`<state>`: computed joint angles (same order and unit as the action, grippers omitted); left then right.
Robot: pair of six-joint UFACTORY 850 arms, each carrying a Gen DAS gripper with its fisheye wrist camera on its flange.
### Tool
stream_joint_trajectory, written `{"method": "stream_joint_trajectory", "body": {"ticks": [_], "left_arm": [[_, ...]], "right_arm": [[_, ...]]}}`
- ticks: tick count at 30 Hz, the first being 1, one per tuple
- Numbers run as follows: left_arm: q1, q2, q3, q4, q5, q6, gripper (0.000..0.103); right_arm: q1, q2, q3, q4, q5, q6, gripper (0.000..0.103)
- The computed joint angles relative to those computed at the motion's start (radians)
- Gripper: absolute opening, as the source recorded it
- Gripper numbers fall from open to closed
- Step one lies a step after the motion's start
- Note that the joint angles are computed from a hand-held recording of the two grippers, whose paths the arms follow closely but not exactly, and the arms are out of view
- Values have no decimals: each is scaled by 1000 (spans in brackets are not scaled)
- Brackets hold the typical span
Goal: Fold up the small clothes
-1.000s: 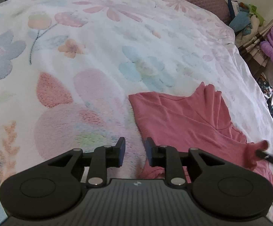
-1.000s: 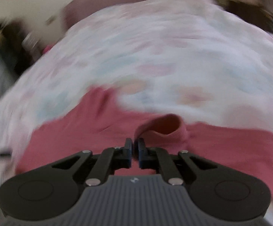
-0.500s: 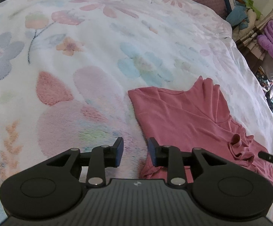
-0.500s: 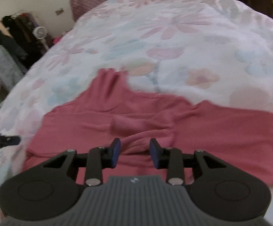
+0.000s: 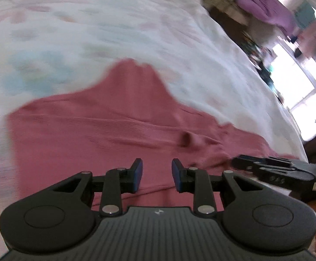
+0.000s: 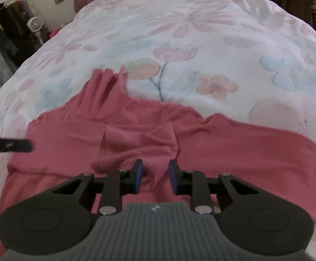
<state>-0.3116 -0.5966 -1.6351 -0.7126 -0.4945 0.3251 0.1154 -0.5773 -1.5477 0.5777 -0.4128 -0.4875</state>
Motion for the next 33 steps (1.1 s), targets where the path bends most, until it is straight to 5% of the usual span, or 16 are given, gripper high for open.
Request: {"method": "stream_joint_trajectory", "body": {"ticks": [6,8,10,14,17,21,25,27,30,33], "left_arm": [[-71,-125,-134,32,-35,-38,33],[-77,-165,-177,48,-40,-85,32],[-75,-189,-210,37,-74,-58,5],[-63,-125,-123,-56,-10,64,5],[-68,-143,-134,84,-44,-30,5],[-58,-140,-133,59,-76,-28,15],[-42,-133,-141,-17,-55,26,52],[-32,-154,-174,-56,-49,4,53],[-20,-228,-275,-77,-103,-93,52],[-30,-283,-340,-3,-119,-188,38]], "right_arm": [[3,-5,19,31,2,-76,22],[4,-19,12,31,9,-82,10],[-5,-21,12,78,-2,-118,0],[-40,16,51,247,-39,-295,0],[-47,-2,45,251,-112,-311,0],[-38,-14,63,232,-89,-288,0],[-47,5,72,248,-97,-314,8],[-51,21,78,272,-77,-341,24],[-62,17,60,308,-49,-324,24],[-65,-6,30,336,-58,-316,19]]}}
